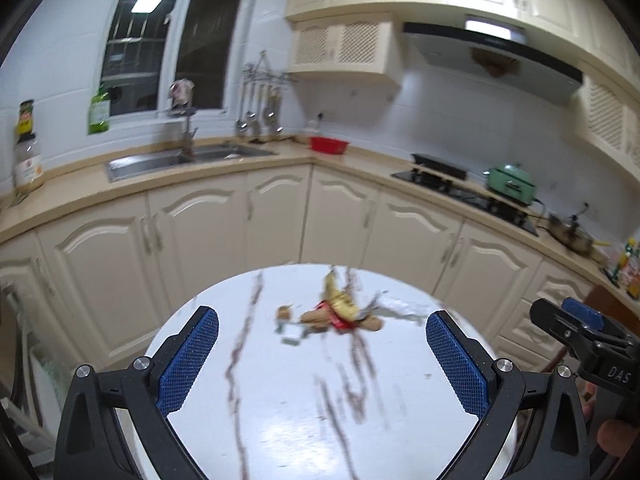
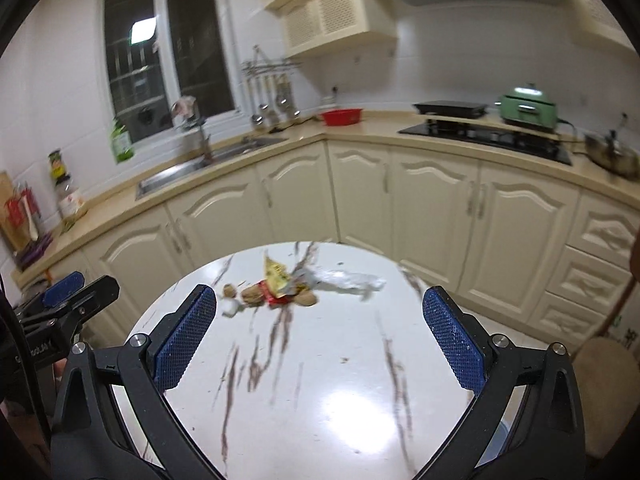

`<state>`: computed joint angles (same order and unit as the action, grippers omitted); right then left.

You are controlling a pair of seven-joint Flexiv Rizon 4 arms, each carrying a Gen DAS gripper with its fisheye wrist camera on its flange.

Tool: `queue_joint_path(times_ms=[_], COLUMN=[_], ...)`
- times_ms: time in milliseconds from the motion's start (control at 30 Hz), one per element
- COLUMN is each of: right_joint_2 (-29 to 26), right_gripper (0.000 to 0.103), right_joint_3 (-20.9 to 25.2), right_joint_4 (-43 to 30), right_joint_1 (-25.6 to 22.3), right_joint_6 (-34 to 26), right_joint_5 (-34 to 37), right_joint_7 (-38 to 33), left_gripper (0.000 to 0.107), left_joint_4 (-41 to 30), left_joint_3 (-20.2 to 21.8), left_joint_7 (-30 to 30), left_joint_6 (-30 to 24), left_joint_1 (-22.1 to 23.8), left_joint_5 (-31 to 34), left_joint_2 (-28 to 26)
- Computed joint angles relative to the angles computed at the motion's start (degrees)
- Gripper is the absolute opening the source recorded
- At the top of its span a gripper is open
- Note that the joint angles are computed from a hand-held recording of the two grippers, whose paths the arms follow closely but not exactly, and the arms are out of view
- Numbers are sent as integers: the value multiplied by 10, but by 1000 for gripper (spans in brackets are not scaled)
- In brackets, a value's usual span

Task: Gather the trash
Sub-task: 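Bring both grippers back over the table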

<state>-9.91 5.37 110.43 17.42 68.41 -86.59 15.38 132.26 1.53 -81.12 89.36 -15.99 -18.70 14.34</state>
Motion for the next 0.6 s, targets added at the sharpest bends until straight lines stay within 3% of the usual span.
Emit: queue_joint_path(times_ms=[367, 400, 600], right_joint_2=[-81, -86, -149], right_gripper=[103, 103, 103], right_joint_3=[-23, -27, -36], right_joint_4=[-57, -60, -103], right_joint_1=[33, 35, 47], right_joint_6=[14, 17, 21], right_joint_5=[119, 130, 259], right_joint_7=[-126, -136, -248], left_gripper=[102, 102, 102], left_joint_4=[-1, -23, -125], left_joint_3=[-3, -23, -36], left_joint_7=[-35, -42, -80], left_joint_6=[-54, -62, -138], left_joint_1=[29, 45, 65], left_joint_5=[24, 28, 80], left_joint_2=[-13, -32, -118])
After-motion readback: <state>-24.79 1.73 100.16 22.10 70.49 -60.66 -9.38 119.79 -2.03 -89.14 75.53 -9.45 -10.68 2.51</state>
